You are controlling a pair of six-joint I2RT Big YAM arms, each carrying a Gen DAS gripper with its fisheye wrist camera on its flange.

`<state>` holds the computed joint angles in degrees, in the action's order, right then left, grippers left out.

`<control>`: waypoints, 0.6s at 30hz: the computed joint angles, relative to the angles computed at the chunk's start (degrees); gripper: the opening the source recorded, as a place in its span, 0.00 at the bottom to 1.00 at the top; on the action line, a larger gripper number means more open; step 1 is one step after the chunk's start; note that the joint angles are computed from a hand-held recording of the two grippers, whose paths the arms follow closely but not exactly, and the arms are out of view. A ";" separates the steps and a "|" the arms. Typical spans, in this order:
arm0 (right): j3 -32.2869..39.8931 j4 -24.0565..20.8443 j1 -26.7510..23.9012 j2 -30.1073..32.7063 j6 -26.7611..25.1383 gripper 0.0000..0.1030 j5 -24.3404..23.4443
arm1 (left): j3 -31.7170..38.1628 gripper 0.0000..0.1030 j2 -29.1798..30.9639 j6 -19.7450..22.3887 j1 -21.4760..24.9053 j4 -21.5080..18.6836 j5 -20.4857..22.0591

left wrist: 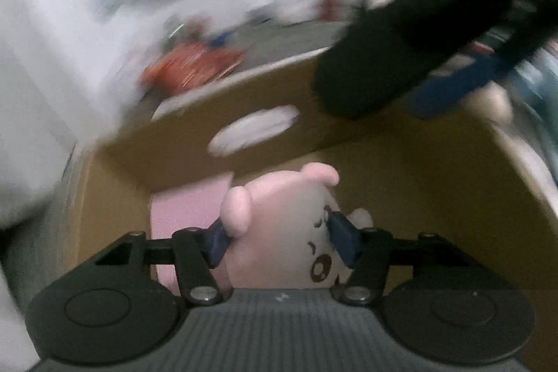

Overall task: Organize soft objects
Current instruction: 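Open the left gripper to drop the sponge while the right lowers the plush into the box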

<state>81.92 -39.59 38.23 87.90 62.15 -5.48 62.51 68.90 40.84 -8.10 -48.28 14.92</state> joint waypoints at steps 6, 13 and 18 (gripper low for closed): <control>-3.19 -1.67 -1.30 -5.22 -3.41 0.85 -0.60 | 2.94 0.68 4.10 18.21 -3.20 1.28 3.44; -4.70 -2.64 -2.61 -6.98 -4.72 0.85 -1.38 | -0.62 0.99 0.76 5.09 -2.53 11.04 0.17; -6.80 -1.19 -2.54 -8.49 -4.32 0.85 -1.21 | -0.35 0.99 -2.19 -9.34 -1.11 2.98 -2.75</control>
